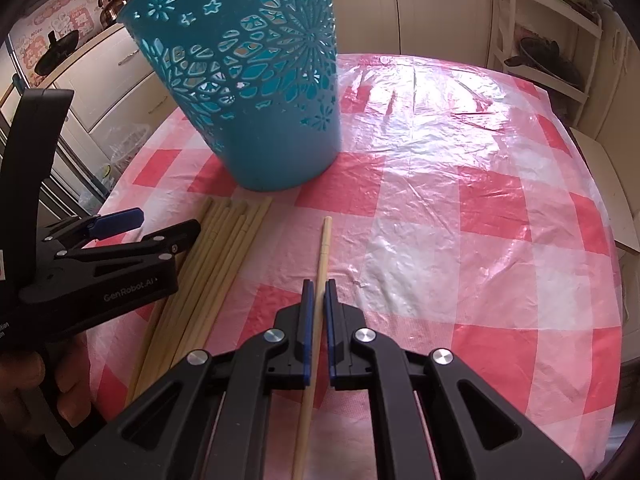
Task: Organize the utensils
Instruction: 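Grasp a wooden chopstick with the left tool while the right tool closes on another, then lift the chopstick with the left tool and drop it into the teal basket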
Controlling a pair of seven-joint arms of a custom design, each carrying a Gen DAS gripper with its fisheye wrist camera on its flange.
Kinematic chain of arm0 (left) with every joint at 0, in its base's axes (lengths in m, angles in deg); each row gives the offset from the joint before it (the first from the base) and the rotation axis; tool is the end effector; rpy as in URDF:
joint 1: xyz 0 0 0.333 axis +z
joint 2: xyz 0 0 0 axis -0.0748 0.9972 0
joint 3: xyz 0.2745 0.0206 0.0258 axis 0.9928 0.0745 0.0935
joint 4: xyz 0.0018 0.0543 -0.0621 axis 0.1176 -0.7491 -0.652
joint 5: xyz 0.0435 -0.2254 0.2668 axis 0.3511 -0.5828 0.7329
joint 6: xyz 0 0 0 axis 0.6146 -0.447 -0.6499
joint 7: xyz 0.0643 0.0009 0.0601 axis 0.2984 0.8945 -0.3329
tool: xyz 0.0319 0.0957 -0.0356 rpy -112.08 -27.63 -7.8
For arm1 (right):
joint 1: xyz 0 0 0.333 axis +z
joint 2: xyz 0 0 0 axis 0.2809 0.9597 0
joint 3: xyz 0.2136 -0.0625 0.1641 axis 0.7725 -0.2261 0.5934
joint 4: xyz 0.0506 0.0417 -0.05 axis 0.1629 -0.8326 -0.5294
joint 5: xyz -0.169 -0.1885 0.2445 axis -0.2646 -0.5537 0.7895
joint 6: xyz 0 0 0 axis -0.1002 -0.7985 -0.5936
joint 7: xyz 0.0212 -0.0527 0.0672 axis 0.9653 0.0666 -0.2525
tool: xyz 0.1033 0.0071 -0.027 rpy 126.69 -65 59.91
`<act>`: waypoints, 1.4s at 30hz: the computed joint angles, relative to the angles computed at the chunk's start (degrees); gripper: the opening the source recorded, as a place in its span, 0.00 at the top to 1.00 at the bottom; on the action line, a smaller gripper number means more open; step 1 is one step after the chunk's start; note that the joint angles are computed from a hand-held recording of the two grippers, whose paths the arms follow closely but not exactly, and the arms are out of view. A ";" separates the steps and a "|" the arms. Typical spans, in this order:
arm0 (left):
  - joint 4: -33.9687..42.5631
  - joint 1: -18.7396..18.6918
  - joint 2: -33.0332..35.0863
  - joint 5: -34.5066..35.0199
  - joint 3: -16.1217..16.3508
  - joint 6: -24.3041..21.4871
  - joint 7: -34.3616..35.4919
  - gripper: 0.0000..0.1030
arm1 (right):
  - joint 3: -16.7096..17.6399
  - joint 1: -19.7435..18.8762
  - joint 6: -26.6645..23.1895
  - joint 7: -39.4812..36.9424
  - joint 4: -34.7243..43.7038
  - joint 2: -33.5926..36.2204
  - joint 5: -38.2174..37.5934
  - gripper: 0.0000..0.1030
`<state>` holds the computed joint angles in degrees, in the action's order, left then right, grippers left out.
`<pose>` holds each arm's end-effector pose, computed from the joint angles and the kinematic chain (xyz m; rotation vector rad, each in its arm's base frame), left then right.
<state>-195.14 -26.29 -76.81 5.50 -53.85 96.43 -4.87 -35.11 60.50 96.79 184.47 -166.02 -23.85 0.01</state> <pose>0.4258 -0.3051 0.3231 -2.1505 1.7216 -0.3593 0.4179 0.5045 0.3320 -2.2294 1.4082 -0.1821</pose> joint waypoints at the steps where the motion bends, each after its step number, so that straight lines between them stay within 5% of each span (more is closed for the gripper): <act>1: -0.64 0.37 -0.18 0.06 0.14 2.50 0.22 0.62 | 0.01 -0.06 0.18 -0.04 0.01 0.11 0.05 0.94; 4: -0.23 0.82 0.23 -0.51 0.24 4.35 2.77 0.93 | 0.06 -0.07 0.75 0.13 -0.23 0.18 0.30 0.94; 5: -0.38 1.13 0.14 -1.83 0.21 5.05 3.88 0.95 | 0.25 -0.35 1.22 -0.09 -0.99 -0.24 0.56 0.94; 10: -5.23 2.15 -6.27 -2.23 0.65 6.55 3.17 0.95 | 0.24 -0.51 2.84 -0.05 -3.10 -1.26 0.80 0.94; 16: -13.77 8.97 -26.02 3.90 -2.12 10.16 -4.74 0.95 | 1.66 -2.24 4.39 -1.39 -4.68 -1.81 3.34 0.94; 20: -9.43 17.76 -30.58 13.35 -8.02 14.65 -11.67 0.95 | 0.69 -1.61 4.85 -0.12 -4.97 -1.93 3.54 0.94; 24: 2.59 27.08 -24.52 30.59 -15.68 14.55 -24.67 0.95 | 0.53 -1.60 4.91 -0.33 -4.71 -1.71 3.35 0.94; 28: 17.73 25.94 -9.19 44.20 -20.40 1.56 -32.59 0.95 | 0.62 -1.53 5.01 -0.42 -4.73 -1.71 3.37 0.94; 32: 24.42 21.20 0.04 50.49 -18.97 -6.94 -36.49 0.95 | 0.88 -1.80 5.22 -0.84 -4.94 -1.76 3.77 0.94; 34: 24.49 19.97 2.00 54.67 -17.15 -4.55 -40.06 0.95 | 1.03 -1.97 5.26 -1.12 -4.96 -1.76 4.06 0.94; 42: 21.51 15.13 4.15 47.69 -12.28 -3.94 -33.80 0.95 | 1.32 -2.19 5.38 -1.93 -5.38 -2.01 4.89 0.94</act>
